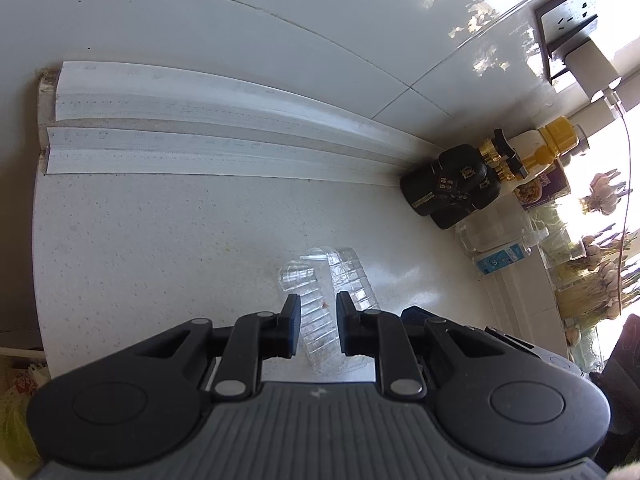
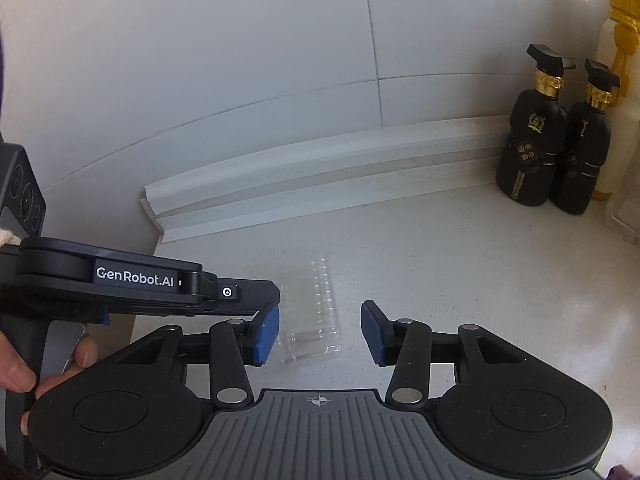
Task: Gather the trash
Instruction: 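Move both open tools up to the clear plastic tray on the countertop, then grasp the clear plastic tray with the right tool, then with the left tool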
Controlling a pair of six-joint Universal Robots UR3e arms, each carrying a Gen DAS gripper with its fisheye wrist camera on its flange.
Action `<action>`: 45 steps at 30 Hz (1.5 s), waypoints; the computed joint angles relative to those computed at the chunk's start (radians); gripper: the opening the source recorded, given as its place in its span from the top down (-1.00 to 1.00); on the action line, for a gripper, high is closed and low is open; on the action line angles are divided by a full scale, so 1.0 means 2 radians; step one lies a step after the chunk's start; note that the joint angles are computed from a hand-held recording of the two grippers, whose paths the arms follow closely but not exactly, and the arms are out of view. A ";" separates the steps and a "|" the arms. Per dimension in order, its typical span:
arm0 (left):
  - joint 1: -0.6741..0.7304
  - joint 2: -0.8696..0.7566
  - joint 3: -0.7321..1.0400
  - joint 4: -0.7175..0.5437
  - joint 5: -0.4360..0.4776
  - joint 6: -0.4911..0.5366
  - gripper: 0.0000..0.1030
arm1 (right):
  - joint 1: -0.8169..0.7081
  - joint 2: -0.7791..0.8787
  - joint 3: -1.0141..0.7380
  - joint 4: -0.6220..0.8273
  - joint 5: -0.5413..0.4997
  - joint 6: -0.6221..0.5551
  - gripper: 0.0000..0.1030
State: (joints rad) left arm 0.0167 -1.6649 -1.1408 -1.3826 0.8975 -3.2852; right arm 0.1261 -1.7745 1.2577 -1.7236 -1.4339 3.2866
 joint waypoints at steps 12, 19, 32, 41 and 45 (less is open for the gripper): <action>0.006 0.003 -0.006 0.001 -0.004 0.001 0.66 | -0.001 -0.003 0.022 -0.026 -0.048 0.040 0.16; 0.013 0.001 0.000 -0.008 -0.016 -0.003 0.64 | -0.008 0.003 0.030 -0.046 -0.062 0.065 0.16; 0.010 -0.019 0.038 -0.030 -0.054 -0.010 0.72 | -0.012 0.017 0.029 -0.051 -0.032 0.016 0.16; -0.004 -0.028 0.038 -0.020 -0.040 -0.028 0.95 | -0.068 0.025 0.046 -0.053 0.043 -0.063 0.18; -0.001 -0.028 0.046 -0.028 -0.036 -0.018 0.98 | -0.073 0.024 0.053 -0.055 0.051 -0.078 0.20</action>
